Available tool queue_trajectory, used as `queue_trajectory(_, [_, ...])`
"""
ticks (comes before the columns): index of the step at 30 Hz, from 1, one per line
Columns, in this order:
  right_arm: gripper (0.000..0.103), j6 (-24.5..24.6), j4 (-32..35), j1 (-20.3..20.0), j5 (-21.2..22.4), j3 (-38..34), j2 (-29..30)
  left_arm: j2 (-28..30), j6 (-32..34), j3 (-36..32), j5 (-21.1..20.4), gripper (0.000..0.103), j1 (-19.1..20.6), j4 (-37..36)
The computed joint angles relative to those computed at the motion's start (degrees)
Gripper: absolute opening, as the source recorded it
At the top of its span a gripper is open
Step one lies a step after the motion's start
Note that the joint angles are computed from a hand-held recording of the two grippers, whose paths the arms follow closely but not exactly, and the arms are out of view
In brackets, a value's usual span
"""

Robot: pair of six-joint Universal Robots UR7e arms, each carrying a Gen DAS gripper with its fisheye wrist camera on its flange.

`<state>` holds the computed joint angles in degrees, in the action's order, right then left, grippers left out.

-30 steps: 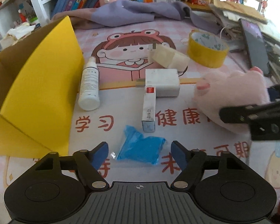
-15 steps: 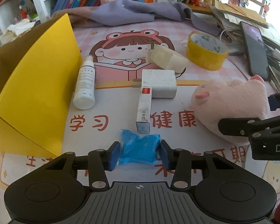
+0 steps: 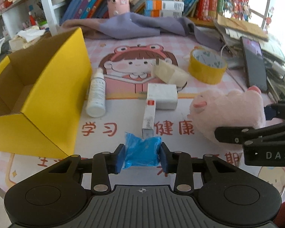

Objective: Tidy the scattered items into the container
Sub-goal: 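Grasp the pink plush pig with right tool while left tool grasps blue packet, then carry the pig and blue packet in both tools over the yellow box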

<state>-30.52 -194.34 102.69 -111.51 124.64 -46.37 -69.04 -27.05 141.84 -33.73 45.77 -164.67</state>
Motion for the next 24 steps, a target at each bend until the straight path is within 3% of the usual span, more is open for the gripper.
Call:
queue_trajectory(12, [0.063,0.36,-5.43,2.14,0.24,3.22,-0.96,-4.83,1.14,4.59,-0.32,0.036,-4.61,-4.42])
queue_trajectory(19, [0.063,3.49,-10.93,5.31,-3.57,6.58,-0.17,-10.31,3.42,9.23,-2.54,0.035,-6.37,-6.04])
queue_trajectory(24, [0.063,8.25,-15.19,9.49,-7.83,8.16,2.03,-19.17,5.35,13.5,-3.62,0.035,-8.74,-2.65])
